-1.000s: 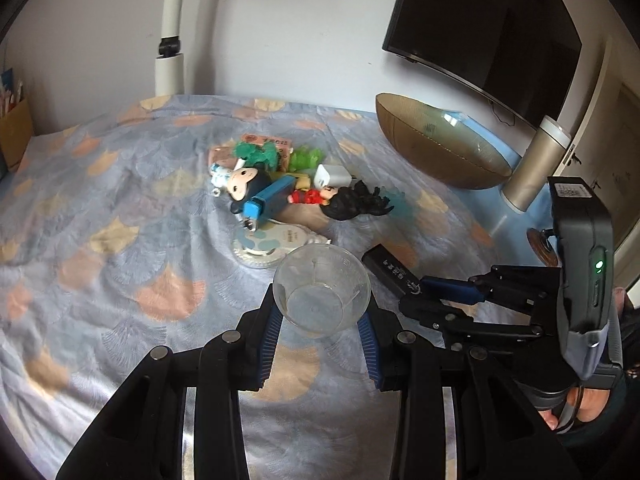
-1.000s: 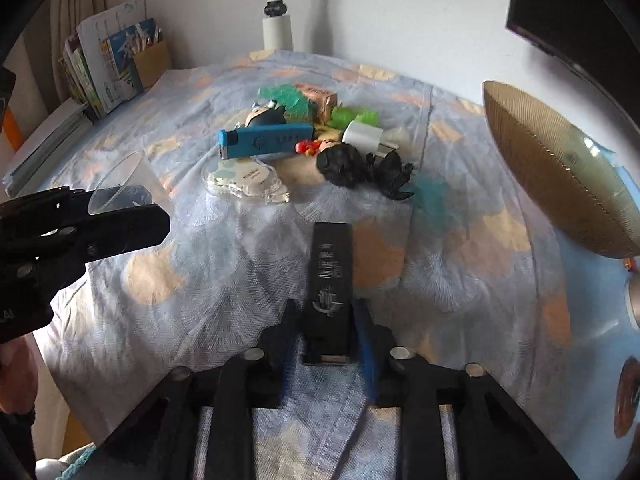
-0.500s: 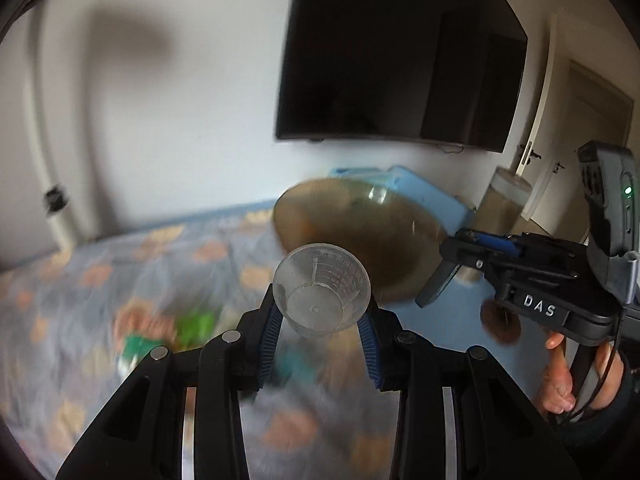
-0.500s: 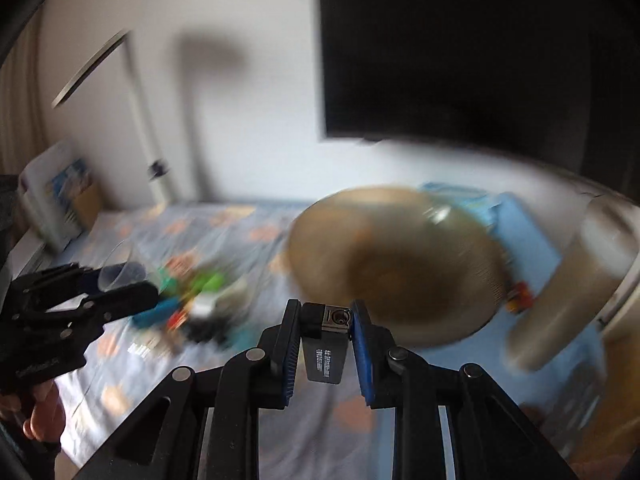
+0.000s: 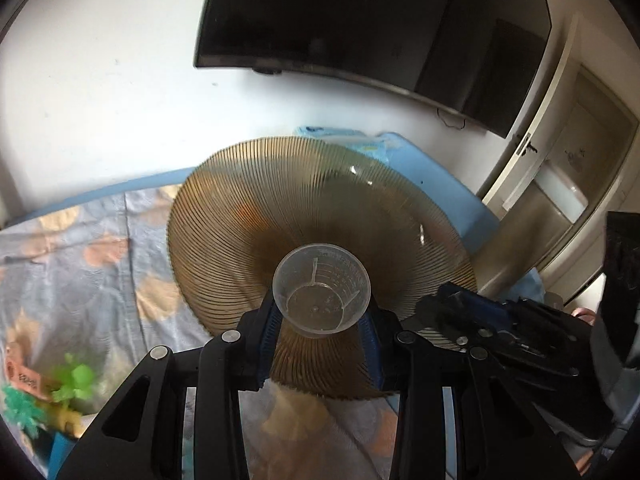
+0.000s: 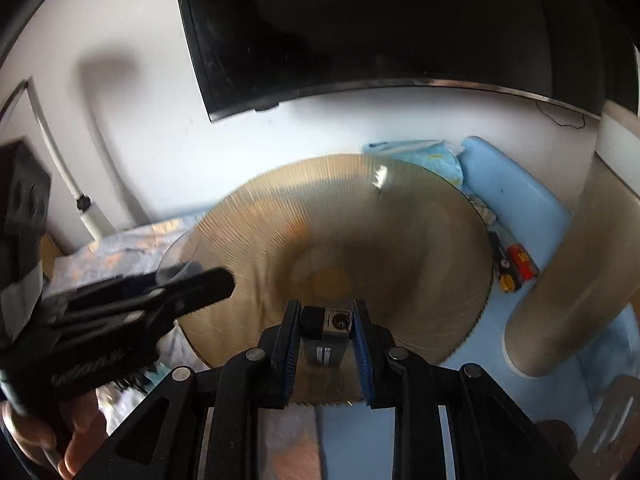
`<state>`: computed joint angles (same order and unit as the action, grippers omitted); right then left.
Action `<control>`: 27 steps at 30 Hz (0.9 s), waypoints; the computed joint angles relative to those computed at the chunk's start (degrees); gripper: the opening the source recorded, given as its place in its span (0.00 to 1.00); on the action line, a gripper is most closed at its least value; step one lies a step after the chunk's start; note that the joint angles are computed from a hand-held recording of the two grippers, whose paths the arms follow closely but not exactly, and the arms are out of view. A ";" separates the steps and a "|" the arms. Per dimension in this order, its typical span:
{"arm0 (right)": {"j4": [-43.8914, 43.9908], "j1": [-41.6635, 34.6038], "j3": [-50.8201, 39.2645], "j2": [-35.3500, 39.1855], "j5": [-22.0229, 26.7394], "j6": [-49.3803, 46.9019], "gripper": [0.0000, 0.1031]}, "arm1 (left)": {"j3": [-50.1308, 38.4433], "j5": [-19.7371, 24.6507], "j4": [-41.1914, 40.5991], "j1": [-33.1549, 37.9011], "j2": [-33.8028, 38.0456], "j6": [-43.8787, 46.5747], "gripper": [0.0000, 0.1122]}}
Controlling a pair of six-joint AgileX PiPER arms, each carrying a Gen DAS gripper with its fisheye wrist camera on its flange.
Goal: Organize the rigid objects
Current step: 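Carry the cup and USB stick over the golden bowl and open both grippers, then bring both open grippers back over the pile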
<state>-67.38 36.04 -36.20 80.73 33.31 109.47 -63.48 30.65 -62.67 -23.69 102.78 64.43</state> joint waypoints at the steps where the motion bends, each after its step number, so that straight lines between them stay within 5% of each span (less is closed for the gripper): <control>1: -0.29 0.27 0.14 0.02 0.29 0.69 0.23 | -0.48 0.05 0.60 -0.19 0.53 -0.62 0.30; 6: 5.07 -3.30 -2.51 -0.57 -1.29 -7.57 0.23 | -2.25 -0.26 3.98 -1.64 2.39 -3.38 0.31; 10: 8.81 -1.84 -2.61 0.39 -0.88 -9.46 0.25 | -4.08 0.89 12.38 -2.44 2.87 -10.85 0.44; 13: 10.07 0.32 -1.38 -0.31 2.24 -7.34 0.57 | -0.75 2.71 9.15 0.73 -1.11 -6.89 0.54; 15: 9.30 4.14 -0.39 -2.82 7.94 -3.79 0.61 | 2.44 4.98 6.37 4.61 -5.77 -4.52 0.63; 18: 11.00 11.42 -3.10 -6.01 17.95 -5.56 0.64 | 7.61 10.72 1.92 12.39 -15.44 -1.25 0.63; 19: 11.26 13.17 -4.14 -6.22 19.95 -5.92 0.68 | 9.49 12.44 2.22 15.29 -19.80 -0.72 0.66; 21: 11.88 17.14 -6.30 -6.30 23.11 -6.08 0.92 | 13.65 14.97 1.62 22.22 -28.02 2.81 0.77; 23: 10.70 20.64 -6.89 -5.94 21.45 -4.49 0.93 | 17.05 17.01 1.15 30.66 -33.93 6.14 0.88; 27: 9.89 22.27 -8.97 2.66 10.59 -4.54 0.93 | 23.92 18.28 -3.29 49.43 -35.89 20.33 0.90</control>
